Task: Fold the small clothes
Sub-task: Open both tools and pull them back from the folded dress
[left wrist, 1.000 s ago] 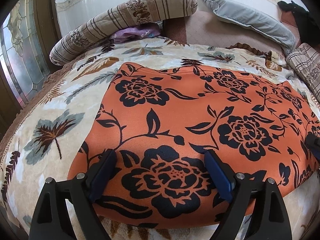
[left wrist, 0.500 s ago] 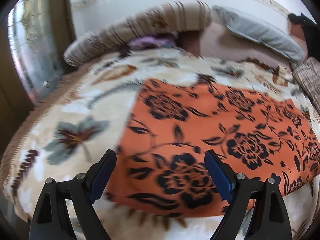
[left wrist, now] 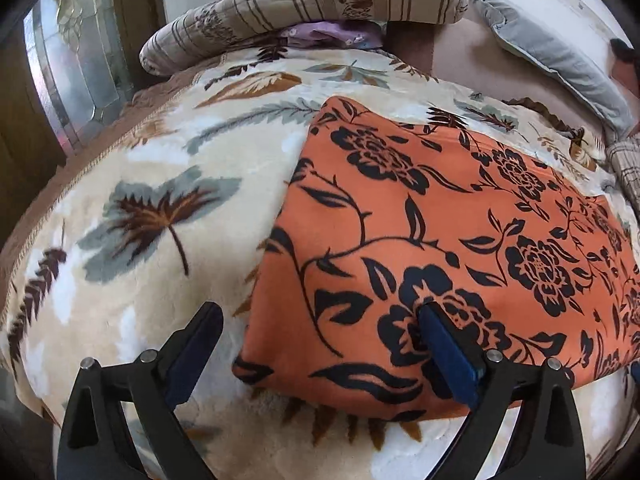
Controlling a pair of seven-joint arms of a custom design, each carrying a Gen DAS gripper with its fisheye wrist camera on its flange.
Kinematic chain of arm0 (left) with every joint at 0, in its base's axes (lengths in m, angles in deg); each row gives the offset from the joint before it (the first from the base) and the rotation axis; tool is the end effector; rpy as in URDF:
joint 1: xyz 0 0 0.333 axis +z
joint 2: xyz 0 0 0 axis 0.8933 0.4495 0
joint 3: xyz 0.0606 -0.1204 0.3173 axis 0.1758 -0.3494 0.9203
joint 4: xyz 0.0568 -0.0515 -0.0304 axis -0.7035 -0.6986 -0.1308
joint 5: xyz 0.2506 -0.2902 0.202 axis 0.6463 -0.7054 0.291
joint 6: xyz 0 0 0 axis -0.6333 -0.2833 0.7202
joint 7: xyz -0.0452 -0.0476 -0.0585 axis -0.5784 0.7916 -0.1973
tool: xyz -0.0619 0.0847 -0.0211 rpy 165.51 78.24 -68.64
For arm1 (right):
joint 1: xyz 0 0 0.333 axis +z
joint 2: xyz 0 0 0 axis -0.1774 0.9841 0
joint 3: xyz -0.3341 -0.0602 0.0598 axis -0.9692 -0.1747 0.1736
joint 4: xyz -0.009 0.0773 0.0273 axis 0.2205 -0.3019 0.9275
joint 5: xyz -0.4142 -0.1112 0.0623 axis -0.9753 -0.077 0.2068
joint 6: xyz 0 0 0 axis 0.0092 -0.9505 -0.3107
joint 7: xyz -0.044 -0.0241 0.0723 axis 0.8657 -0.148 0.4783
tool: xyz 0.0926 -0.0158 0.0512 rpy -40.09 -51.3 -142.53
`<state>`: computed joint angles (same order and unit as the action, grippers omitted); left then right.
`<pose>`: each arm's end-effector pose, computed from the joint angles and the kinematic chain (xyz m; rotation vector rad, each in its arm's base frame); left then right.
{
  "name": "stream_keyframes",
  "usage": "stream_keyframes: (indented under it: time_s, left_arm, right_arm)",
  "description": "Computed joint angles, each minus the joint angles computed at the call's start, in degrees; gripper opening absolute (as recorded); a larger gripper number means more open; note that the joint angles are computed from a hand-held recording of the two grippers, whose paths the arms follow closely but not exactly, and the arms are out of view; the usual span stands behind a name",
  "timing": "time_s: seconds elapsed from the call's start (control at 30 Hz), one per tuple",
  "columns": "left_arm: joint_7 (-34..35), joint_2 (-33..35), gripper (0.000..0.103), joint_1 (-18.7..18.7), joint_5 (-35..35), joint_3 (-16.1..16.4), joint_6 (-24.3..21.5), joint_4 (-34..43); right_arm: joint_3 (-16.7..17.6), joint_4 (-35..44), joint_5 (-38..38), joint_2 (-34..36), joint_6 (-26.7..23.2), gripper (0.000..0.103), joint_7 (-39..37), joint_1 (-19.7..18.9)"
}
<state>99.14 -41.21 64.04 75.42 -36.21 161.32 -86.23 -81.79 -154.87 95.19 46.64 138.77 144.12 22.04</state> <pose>0.4922 -0.1588 0.5019 -1.9030 1.7679 -0.5677 0.3846 0.1345 0.4759 -0.8168 2.0474 0.1039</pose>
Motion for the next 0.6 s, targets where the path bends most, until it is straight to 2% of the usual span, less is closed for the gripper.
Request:
stream_keyframes:
  time_s: [0.13,0.23,0.37,0.5,0.6]
  left_arm:
    - [-1.9,0.2,0.098,0.8,1.7,-0.5,1.1,0.7]
    - [-3.1,0.4,0.098,1.4,2.8,-0.7,1.9,0.9]
    - [-2.8,0.4,0.098,1.1,2.1,-0.4,2.0,0.8]
    - [-2.9,1.1,0.098,1.0,1.8,-0.3,1.8,1.5]
    - [-3.8,1.2,0.098,1.2,2.7,-0.6,2.1,1.7]
  right_arm:
    - [-5.1,0.0,0.9,2.2,5.0,0.063,0.1,3.8]
    - [-7.3,0.7,-0.3,4.5,7.7,0.062,1.9,5.1]
    - [-8.8,4.2,-3.8,8.7,7.8,0.062,3.0,5.5]
    - [-12.6,7.0,-6.7,11.5,8.6,0.062,3.0,9.0]
    - [-16.4,7.9,-9.1,13.0,10.3,0.051,4.4,12.5]
